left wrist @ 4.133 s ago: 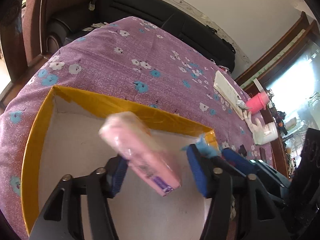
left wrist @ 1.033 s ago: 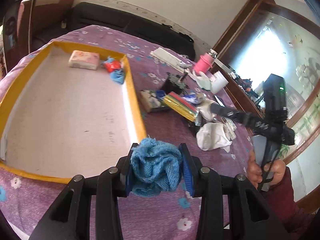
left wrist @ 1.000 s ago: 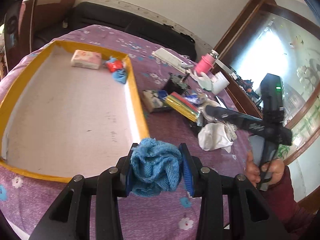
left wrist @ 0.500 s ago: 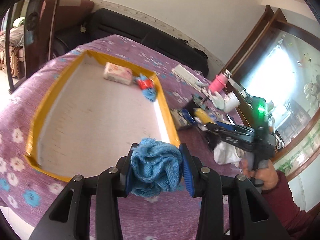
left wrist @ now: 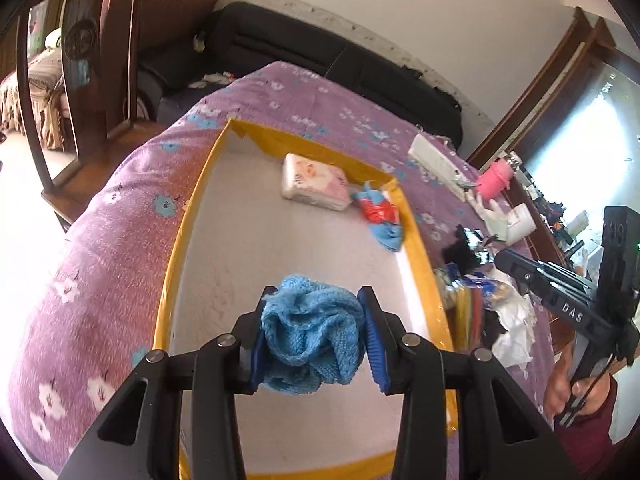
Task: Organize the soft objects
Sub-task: 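Carry the cloth and sponge pack into the tray and open both grippers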
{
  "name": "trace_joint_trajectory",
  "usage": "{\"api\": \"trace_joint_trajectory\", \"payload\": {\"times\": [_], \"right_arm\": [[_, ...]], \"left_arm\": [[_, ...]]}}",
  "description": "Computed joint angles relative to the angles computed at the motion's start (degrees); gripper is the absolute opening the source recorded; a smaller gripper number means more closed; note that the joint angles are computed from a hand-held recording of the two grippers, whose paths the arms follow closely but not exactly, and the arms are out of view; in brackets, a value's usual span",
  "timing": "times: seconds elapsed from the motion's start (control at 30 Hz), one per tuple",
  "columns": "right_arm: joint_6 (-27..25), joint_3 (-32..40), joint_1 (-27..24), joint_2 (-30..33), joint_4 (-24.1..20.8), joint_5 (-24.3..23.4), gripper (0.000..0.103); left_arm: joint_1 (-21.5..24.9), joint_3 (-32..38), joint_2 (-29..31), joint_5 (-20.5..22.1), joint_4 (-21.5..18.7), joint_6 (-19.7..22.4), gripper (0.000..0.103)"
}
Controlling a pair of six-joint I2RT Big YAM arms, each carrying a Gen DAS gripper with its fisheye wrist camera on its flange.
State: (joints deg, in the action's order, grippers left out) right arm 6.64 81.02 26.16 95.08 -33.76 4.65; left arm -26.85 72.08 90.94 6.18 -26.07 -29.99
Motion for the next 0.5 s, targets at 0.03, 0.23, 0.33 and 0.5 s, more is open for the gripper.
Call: {"api": "trace_joint_trajectory", "payload": {"times": [0.03, 0.23, 0.33, 0.5], "right_arm": [[0.09, 0.54, 0.05, 0.64, -0.33, -0.14, 0.014], [1.42, -4.29, -1.95, -2.26, -1.75, -1.69, 0.06], [4.26, -6.96, -3.28, -2.24, -3.18, -5.32, 0.077], [6.0, -6.92, -2.84, 1.12, -2.58, -1.73, 0.077]], "left_arm": [[0.2, 0.24, 0.24, 0.18, -0.32, 0.19, 0.039], [0.9, -2.32, -1.02, 2.98, 2.57, 0.03, 0.039], [1.3, -2.95, -0.71, 4.29, 3.86, -0.75, 0.039], [0.65, -2.79, -0.03, 4.44, 4.48, -0.64, 0.039]]}}
